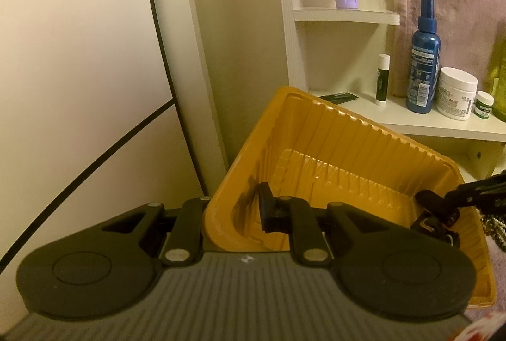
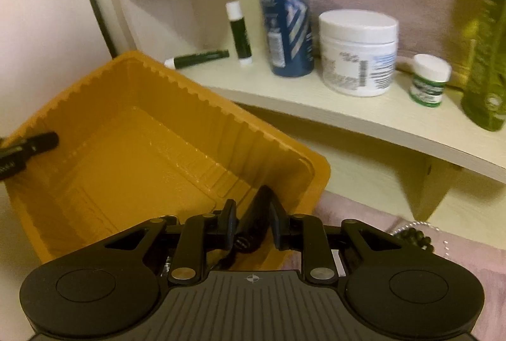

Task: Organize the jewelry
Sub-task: 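Carry the black piece over the tray and open the right tool to drop it, then move the right tool back to the pile and close on the silver chain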

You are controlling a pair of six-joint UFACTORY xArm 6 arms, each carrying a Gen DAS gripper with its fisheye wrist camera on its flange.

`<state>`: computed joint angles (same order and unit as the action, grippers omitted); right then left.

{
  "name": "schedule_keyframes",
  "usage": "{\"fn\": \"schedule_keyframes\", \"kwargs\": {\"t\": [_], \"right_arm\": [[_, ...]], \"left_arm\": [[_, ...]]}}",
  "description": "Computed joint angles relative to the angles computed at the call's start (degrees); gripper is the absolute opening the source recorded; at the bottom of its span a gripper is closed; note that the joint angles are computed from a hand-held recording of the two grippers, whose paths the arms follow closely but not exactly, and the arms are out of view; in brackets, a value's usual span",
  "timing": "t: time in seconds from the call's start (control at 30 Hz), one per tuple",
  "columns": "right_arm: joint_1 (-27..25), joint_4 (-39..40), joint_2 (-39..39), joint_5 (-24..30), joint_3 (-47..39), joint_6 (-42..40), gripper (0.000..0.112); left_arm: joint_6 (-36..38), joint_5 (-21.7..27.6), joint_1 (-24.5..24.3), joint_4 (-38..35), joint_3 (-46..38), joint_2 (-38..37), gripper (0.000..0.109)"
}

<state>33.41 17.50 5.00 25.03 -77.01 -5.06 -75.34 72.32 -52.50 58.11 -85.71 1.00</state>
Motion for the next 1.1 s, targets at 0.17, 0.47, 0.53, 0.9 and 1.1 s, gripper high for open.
{"fn": "schedule_keyframes", "kwargs": {"t": [0.17, 0.47, 0.53, 0.9, 1.1], "right_arm": [[-1.0, 3.2, -7.0, -4.2, 7.3, 1.2, 0.039], [-5.1, 1.1, -18.7, -5.2, 19.7, 9.6, 0.042], [-6.0, 1.1, -20.8, -5.2, 22.0, 10.8, 0.042], [-11.6, -11.2, -31.5, -4.0, 32.1, 21.7, 0.044], [-13.0, -14.7, -33.8, -0.4, 32.7, 18.6, 0.045]], "left_arm": [[0.9, 1.0, -0.1, -0.4, -1.3, 0.8, 0.016], [2.2, 2.7, -0.3, -1.1, -2.9, 1.9, 0.017], [2.1, 2.9, -0.5, -1.0, -2.8, 1.7, 0.017], [2.4, 2.7, -0.5, -0.9, -2.5, 1.5, 0.018], [2.3, 2.7, -0.5, -0.8, -2.5, 1.5, 0.018]]}}
